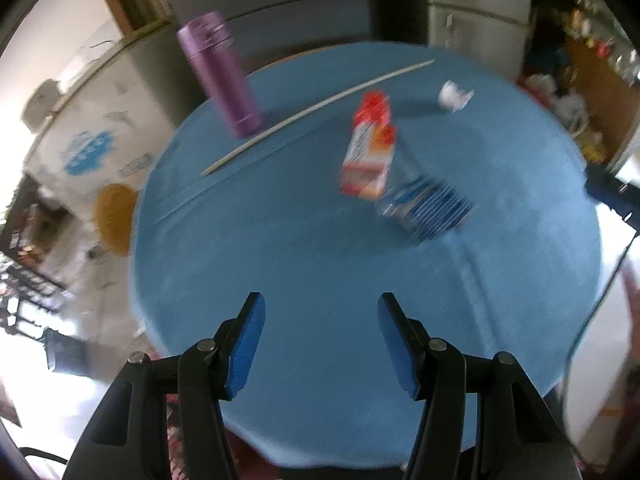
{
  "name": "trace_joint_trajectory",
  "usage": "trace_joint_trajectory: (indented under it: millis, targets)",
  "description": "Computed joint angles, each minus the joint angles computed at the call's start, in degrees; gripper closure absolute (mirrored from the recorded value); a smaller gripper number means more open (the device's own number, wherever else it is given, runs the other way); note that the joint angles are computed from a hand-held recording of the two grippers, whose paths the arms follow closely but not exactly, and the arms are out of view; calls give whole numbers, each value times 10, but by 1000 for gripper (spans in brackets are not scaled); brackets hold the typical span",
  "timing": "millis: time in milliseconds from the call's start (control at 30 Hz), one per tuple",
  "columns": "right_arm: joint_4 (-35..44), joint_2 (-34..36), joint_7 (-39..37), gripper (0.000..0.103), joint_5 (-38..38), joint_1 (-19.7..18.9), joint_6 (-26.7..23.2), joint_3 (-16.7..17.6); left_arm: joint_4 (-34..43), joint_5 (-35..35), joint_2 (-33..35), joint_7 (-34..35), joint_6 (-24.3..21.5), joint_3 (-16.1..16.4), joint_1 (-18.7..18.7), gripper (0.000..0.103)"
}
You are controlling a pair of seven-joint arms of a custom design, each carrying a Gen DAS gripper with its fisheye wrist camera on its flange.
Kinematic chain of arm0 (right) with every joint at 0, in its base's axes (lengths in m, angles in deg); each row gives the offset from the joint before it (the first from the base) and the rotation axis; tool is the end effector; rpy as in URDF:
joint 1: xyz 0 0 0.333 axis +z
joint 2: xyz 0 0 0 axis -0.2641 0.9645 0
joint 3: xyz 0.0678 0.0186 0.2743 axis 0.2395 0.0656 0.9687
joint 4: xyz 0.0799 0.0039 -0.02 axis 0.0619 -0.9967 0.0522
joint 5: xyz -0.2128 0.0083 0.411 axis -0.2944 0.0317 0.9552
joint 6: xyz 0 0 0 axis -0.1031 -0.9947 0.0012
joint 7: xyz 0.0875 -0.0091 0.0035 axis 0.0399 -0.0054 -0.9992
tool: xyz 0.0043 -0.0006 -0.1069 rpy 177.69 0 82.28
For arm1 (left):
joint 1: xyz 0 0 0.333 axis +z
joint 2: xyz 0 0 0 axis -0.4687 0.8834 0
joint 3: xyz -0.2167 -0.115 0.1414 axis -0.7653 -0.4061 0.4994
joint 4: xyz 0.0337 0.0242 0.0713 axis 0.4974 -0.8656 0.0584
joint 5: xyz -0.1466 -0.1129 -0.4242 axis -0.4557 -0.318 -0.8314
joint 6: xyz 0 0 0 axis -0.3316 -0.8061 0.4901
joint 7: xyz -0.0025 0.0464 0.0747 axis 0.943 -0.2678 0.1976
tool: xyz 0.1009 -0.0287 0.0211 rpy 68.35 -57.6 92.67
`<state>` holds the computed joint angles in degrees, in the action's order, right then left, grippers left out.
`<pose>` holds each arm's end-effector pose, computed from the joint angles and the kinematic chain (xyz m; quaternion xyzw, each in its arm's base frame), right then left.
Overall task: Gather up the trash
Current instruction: 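Move both open tools back over the table toward the remaining trash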
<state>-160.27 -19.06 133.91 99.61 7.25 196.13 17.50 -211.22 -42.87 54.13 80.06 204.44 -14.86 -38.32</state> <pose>0.5439 0.1864 0.3728 -0.5209 0.7157 -0.0800 0.4583 0.5738 -0.2282 0.4165 -0.5563 0.7951 -0.1493 0.1900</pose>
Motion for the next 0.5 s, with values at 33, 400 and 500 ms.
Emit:
trace_joint_trajectory:
  millis: [33, 400, 500]
  targets:
    - [0, 2, 15, 41, -13, -6, 1, -5, 20, -24, 17, 17, 0, 2, -3, 43]
    - [167, 177, 359, 41, -371, -89, -93, -42, 271, -118, 242, 99, -73, -18, 15, 37]
    - [267, 260, 404, 41, -413, -107, -128, -37, 344, -124, 301, 114, -90, -24, 15, 36]
